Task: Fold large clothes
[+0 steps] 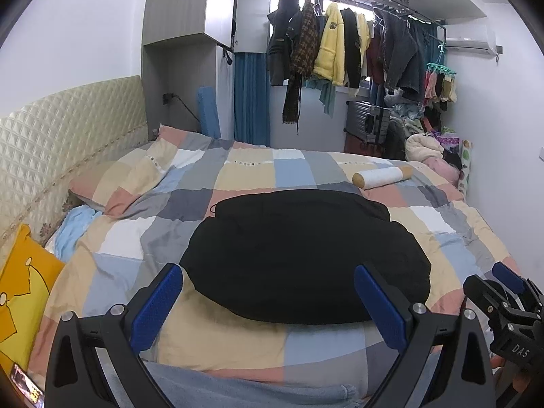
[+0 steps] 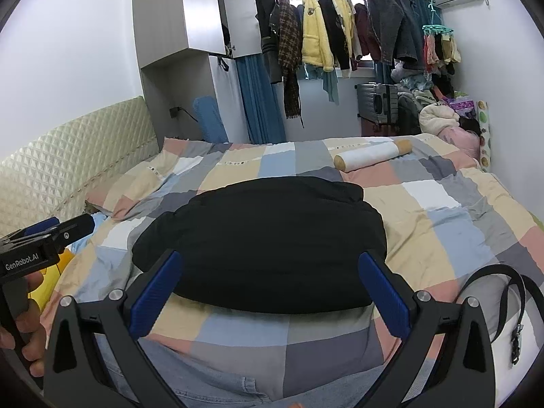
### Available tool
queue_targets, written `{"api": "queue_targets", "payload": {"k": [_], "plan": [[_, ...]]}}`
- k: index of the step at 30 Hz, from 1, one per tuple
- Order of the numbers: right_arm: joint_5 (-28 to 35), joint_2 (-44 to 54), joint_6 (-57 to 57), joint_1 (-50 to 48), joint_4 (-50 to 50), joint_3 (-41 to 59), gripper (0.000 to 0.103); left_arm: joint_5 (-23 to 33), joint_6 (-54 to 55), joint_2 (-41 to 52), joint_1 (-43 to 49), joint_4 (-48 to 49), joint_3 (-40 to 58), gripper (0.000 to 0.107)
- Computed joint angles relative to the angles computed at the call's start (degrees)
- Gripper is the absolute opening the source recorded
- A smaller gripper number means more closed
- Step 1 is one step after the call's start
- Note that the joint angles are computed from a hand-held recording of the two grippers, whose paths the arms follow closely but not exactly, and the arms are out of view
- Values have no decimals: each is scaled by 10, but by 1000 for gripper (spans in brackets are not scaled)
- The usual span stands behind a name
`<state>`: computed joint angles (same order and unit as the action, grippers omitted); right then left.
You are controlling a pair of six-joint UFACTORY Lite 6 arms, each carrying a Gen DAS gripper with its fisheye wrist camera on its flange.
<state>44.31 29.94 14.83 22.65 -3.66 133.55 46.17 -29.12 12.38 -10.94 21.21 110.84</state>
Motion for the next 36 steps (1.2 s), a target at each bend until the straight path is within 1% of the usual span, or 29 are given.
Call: {"api": "queue_targets", "payload": {"k": [5, 11, 14, 20, 21, 24, 36], "plan": [[18, 18, 3, 4, -5, 35, 103, -3, 1, -5, 0, -4, -7, 102], [20, 16, 6, 8, -13, 33, 103, 0, 11, -5, 1, -9, -3, 102], [32, 30, 6, 10, -15, 57, 103, 2, 13, -6, -1, -10, -3, 102], [38, 37, 2, 12, -21, 65, 103, 17, 17, -1, -3, -14, 4, 102], [32, 30, 4, 13, -24, 52, 103, 17, 15, -2, -3, -12, 3, 102], [40, 36, 2, 13, -23, 61, 103, 13, 13, -6, 1, -15, -6, 102], [33, 23, 5, 12, -27, 41, 103, 8, 19, -18, 4, -24, -18, 102]]}}
